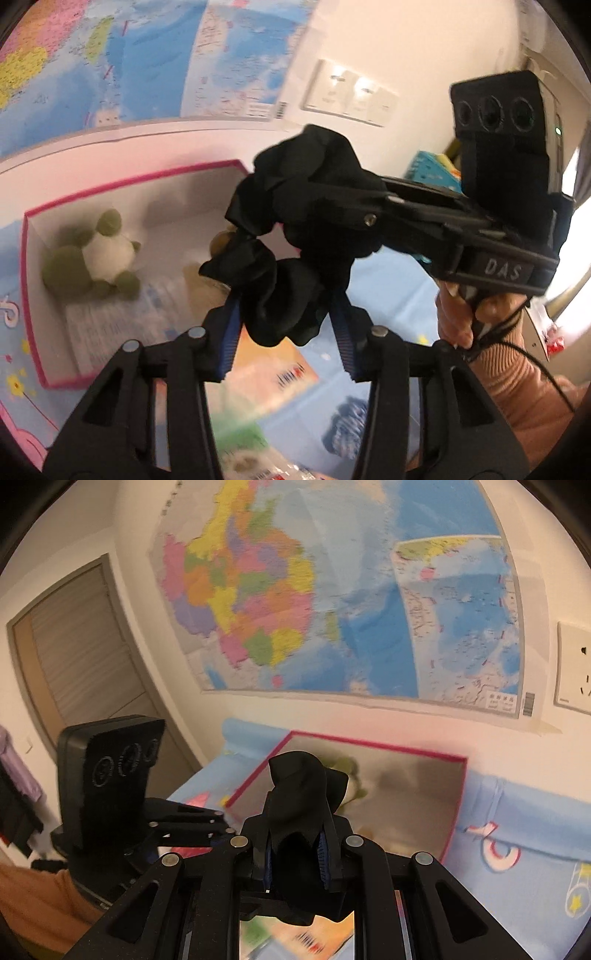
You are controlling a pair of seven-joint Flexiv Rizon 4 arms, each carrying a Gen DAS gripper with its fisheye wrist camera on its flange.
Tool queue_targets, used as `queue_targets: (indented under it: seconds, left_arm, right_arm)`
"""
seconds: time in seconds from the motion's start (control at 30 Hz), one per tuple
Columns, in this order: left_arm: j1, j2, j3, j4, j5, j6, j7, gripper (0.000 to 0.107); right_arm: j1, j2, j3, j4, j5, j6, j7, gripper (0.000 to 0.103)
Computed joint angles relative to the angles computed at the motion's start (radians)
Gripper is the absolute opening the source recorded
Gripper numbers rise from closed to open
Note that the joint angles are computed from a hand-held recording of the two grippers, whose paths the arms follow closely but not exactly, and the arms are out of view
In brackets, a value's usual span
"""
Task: Organize soft objects
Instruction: 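Carry the black scrunchie into the pink box and open the right gripper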
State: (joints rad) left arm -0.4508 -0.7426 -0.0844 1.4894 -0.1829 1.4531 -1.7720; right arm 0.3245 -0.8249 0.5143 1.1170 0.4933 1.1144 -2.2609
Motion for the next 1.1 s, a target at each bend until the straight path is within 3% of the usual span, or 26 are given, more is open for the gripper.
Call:
queue_targets:
  seconds: [0.33,0.53,0.63,0.7,0.77,0.8,0.9,1.1]
  left_arm:
    - [-0.013,-0.11,0.107,-0.251,0.04,-0.28,-0.121,0.045]
    - [-0.009,-0.149,0.119,-0.346,0.098,-0.377,-0.187,0.045]
    - [-0.002,-0.163,0.129,-0.376,0.111,-0.418,-0.251,0.045]
    - [0.008,-0.156,0.12,-0.36,0.123,-0.412,-0.266,0.046]
    - [0.009,-0.143,0.119,-0.336,0.134,-0.397,-0.285,0.047]
    - [0.007,-0.138,0.123,-0.328,0.142,-0.392,-0.294,0.047]
    - [-0.004,-0.107,0.138,-0.274,0.173,-0.341,-0.328,0.048]
    - [-0.033,-0.009,0.137,-0.098,0.23,-0.149,-0.324,0.049]
  right_arm:
    - [0.1,-0.153,-0.116,-0.233,-0.122,-0.076,0.161,0.017]
    - [0.15,-0.237,-0.176,-0.355,-0.216,-0.099,0.252,0.018]
    - [0.168,-0.278,-0.203,-0.418,-0.25,-0.124,0.305,0.023]
    - [0.185,-0.303,-0.237,-0.452,-0.282,-0.132,0.358,0.026]
    - [0.206,-0.301,-0.288,-0.429,-0.32,-0.097,0.431,0.042]
    - [0.208,-0.288,-0.301,-0.396,-0.337,-0.068,0.453,0.045]
    - [0.204,-0.245,-0.312,-0.295,-0.377,0.02,0.48,0.047]
    - [0.097,-0.118,-0.155,-0.073,-0.36,0.117,0.378,0.048]
